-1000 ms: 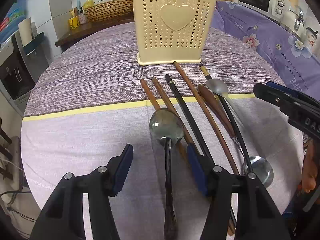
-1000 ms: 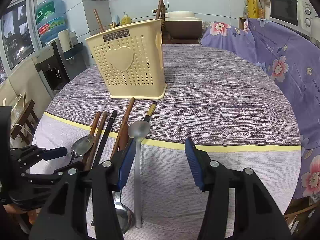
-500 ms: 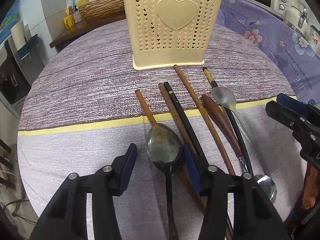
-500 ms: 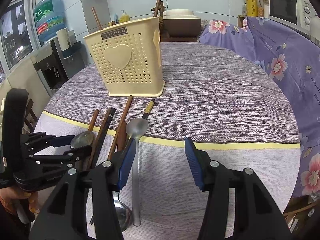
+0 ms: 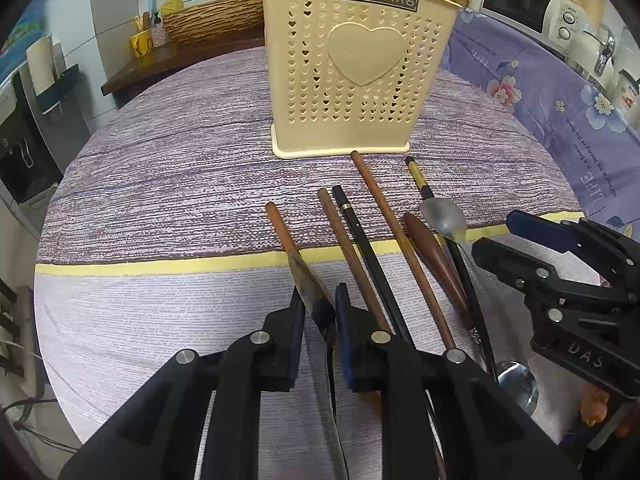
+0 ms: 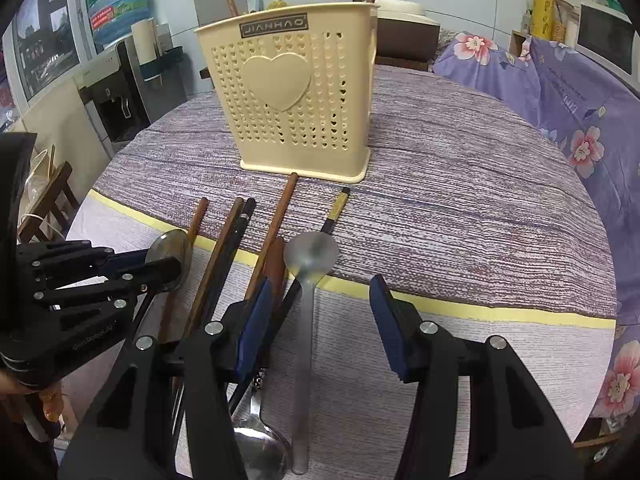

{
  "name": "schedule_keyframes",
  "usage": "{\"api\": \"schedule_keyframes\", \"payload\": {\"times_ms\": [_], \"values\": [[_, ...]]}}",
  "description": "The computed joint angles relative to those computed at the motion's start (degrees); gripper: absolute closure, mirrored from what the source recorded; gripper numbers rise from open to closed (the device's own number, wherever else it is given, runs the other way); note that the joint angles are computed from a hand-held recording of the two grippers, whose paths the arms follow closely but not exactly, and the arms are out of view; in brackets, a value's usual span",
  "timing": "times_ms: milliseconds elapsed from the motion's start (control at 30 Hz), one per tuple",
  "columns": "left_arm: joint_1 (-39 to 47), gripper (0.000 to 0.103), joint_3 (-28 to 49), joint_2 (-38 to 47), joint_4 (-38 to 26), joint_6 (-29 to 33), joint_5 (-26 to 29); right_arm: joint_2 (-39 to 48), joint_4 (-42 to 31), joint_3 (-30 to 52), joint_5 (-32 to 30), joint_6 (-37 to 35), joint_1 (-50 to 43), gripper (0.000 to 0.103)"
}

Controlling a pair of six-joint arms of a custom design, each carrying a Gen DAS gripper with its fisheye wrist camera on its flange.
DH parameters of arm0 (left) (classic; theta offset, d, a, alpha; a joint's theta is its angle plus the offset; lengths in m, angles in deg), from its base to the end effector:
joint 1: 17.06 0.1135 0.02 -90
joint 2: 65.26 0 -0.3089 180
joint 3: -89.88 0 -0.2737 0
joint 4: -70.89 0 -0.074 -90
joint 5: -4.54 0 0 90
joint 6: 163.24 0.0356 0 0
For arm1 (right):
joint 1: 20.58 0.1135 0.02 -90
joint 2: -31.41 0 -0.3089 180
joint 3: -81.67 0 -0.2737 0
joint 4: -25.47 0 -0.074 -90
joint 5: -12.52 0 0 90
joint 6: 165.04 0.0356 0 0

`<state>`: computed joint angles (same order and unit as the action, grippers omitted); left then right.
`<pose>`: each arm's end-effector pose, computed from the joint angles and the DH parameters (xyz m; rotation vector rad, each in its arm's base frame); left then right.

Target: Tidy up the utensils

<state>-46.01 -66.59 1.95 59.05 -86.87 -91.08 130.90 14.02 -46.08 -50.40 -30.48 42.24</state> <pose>0.1419 -0.0745 0.1191 0.3004 2.5238 -0.1701 0.1568 0.2699 0.1269 -0.2246 2.4354 0.2031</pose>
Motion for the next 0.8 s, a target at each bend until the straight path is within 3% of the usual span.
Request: {"api": "schedule_keyframes", "payload": {"times_ms": [100,200,333,467,667,800], "values": [[2.49,0.091,-0.6,-0.85,0.25,1.13,1.69,0.3,0.41,-0.05,-0.92,0.24,-0.51,0.052],[9.01,0.094,-1.91,-4.27,0.06,3.4,9.08,0.38,0.58,-0.38,-0.99,0.99,-0.59,0.052],[14.01,0.094,-2.74,-7.51,-1.27,5.07,12.05,0.43,1.05,-0.9,-1.24,1.26,-0.81,0.052],[22.77,0.094,-3.64,-8.21,-1.28,8.43,19.71,0.45,1.56,-1.15,-1.55,1.11,-1.14,0.052],[30.33,0.094,-3.93,-12.66,-5.74,11.56,20.7,0.51,1.93,-1.43,-1.47,1.33,-1.21,0.052],[24.75,0.094,-2.91,-9.25,-5.08,10.32,12.12,1.08,1.99,-1.02,-1.46,1.36,-0.99,0.052]]}}
